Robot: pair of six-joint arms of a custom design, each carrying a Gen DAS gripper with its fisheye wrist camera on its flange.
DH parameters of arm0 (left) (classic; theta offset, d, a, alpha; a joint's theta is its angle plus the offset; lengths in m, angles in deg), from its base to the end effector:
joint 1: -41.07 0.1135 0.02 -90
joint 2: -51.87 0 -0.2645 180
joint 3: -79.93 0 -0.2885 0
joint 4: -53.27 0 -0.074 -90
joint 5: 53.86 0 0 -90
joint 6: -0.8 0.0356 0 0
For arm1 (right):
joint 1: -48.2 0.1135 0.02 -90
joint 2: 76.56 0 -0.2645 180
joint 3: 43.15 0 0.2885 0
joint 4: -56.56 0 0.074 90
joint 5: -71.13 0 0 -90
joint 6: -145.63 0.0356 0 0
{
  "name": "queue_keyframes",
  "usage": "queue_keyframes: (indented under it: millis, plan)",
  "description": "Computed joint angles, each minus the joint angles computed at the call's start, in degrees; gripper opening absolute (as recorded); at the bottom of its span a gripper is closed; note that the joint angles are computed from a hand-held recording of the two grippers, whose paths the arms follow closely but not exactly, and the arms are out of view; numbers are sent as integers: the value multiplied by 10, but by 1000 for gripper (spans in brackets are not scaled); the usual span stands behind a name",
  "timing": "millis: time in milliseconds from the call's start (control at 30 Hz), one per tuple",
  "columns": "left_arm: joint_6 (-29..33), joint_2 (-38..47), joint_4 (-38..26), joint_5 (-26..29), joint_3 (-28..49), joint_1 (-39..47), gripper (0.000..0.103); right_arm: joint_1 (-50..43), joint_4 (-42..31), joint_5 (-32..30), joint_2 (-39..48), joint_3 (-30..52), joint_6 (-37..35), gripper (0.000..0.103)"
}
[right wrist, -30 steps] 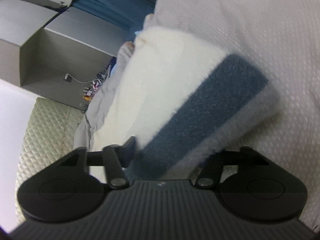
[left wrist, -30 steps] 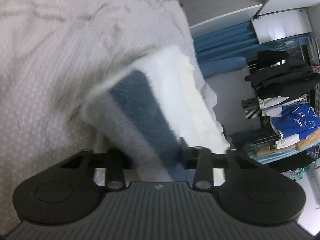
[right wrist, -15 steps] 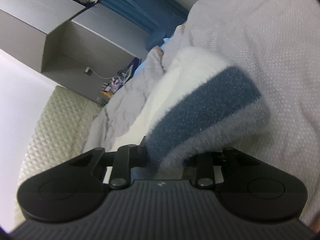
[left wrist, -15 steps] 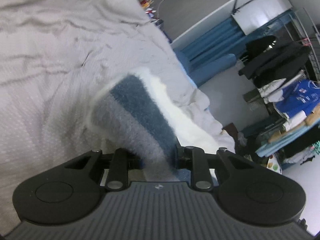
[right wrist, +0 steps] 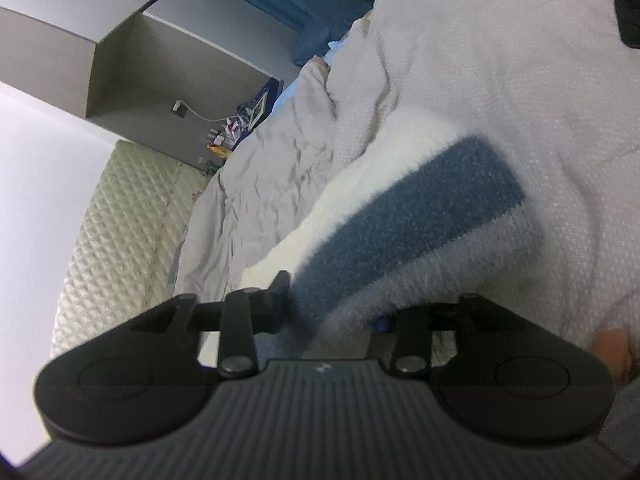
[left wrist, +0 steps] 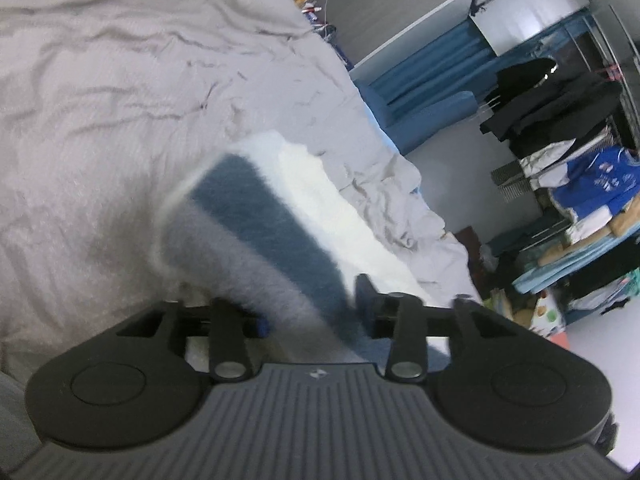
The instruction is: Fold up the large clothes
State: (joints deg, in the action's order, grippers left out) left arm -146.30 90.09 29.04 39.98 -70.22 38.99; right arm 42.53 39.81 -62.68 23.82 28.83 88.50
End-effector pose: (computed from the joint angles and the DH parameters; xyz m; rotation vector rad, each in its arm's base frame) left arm 0.1897 -0.0093 0.1761 -0.9870 1.9831 -0.6633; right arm 0.3923 -0.0142 0.1658 0.4022 2.3167 1.1317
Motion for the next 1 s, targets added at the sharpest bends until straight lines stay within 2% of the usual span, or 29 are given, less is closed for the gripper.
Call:
queue_keyframes:
  millis: [67, 233, 367, 600, 733, 833, 933, 1000]
  plan:
    - [-6, 0, 12, 17, -4, 11, 60, -2, 1, -18, 5, 4, 8, 63]
    - [7, -1, 27, 41, 12, 33, 61, -9, 22, -40, 16, 23, 37, 63]
    - [16, 45, 63, 60, 46, 56, 61, -6, 50, -44, 35, 51, 75, 63]
    - [42, 231, 152, 52, 143, 71, 63, 23, 47, -2, 120, 154, 99, 63]
    - [105, 362, 174, 23, 226, 78, 64, 36, 49, 23, 171, 213, 81, 62]
    - [154, 444, 176, -11, 280, 82, 65, 42, 18, 37, 213, 271, 57, 62]
    - [202, 510, 211, -10, 304, 89, 65, 50, -13, 46, 257, 327, 24, 62]
    - [236, 543, 234, -31, 310, 82, 65, 54, -28, 54, 275, 348, -8, 62]
